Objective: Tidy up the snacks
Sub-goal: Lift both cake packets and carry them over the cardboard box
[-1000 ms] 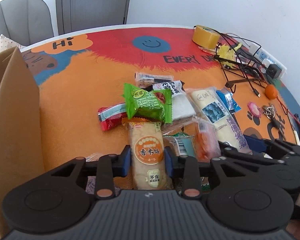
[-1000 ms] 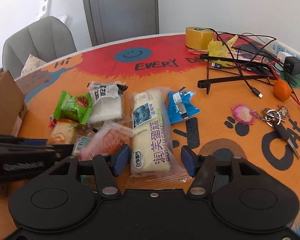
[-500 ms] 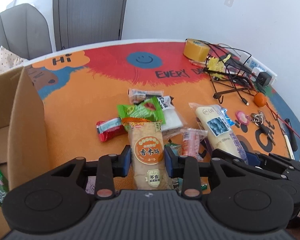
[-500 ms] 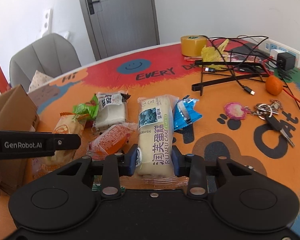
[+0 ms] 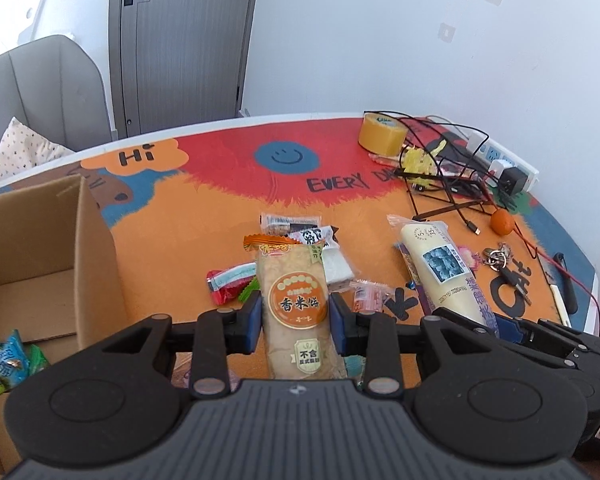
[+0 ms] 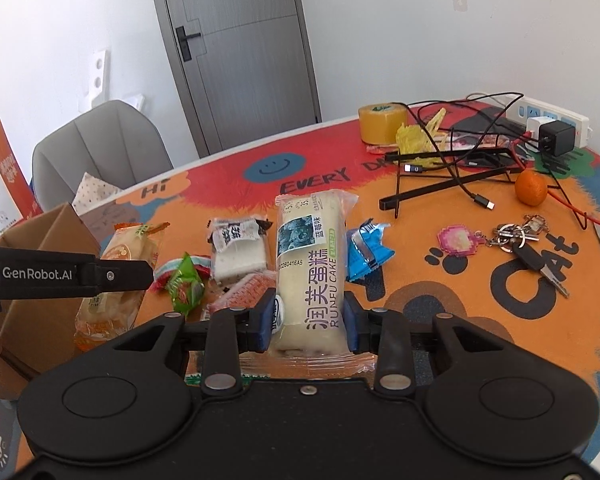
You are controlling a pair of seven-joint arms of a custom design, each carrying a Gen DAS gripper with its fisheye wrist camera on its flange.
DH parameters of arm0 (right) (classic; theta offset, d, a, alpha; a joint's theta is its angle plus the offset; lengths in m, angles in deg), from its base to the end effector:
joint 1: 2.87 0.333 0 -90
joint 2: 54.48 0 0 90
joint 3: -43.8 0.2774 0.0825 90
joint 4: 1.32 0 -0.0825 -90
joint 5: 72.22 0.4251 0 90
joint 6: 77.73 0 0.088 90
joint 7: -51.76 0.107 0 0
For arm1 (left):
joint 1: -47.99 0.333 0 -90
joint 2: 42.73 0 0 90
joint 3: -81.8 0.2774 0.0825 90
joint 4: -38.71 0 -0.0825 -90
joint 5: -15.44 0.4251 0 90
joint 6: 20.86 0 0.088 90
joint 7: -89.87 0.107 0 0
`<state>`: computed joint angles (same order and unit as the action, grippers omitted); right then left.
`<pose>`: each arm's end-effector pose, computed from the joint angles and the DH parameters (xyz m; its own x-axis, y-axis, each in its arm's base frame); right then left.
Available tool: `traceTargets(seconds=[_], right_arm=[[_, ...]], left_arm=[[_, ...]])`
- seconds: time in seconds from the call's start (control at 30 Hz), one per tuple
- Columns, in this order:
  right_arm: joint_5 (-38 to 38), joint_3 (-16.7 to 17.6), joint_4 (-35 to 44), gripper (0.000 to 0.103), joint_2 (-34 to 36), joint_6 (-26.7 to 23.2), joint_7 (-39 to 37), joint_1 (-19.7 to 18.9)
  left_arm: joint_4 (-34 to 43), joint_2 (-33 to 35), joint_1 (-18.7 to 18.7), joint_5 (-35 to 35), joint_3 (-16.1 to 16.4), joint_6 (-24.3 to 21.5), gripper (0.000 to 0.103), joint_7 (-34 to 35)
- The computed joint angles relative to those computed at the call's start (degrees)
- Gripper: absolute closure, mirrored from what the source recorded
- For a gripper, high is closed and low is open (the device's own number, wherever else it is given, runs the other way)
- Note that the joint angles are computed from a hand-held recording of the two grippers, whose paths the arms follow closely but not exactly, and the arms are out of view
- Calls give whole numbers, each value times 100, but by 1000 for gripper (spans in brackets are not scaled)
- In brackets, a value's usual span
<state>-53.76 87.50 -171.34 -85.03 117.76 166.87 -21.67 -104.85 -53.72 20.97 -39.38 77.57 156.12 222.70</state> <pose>0.3917 0.0999 0.3160 -0.1727 -0.9688 -0.1776 -0.5722 0.2455 -0.7825 0.4720 -0.2073 0.3544 -0.4091 -0.8977 0.1638 -0.6925 0.1886 -0.6963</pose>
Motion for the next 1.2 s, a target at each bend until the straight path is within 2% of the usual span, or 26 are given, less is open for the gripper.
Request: traceTargets(seconds=[0.2,0.6,0.77,0.93,1.07,1.2], right_arm=[[24,-65,-54,69,-189,37,36,189],[-17,-6,168,69,-206,166,-97,332],[82,77,391,69,-28,259,-335,353],[345,304,642,69,126,297,-596,310],[449,231,837,69,295,370,-838,490],[650,335,1070,69,476,403,-1201,497]], left_arm=[[-157,-311,-171,-291,202,101,70,279],[-557,-889,-440,332,835,359,70,-196],[-754,-1093,-268,805,925,452,70,-610],[-888,-1234,-84,1216,1028,507,70,-985],[-991,-1335,-4,1498,1173,592,70,-1222],[-1046,-1399,65,1774,1329,626,70,-1447]])
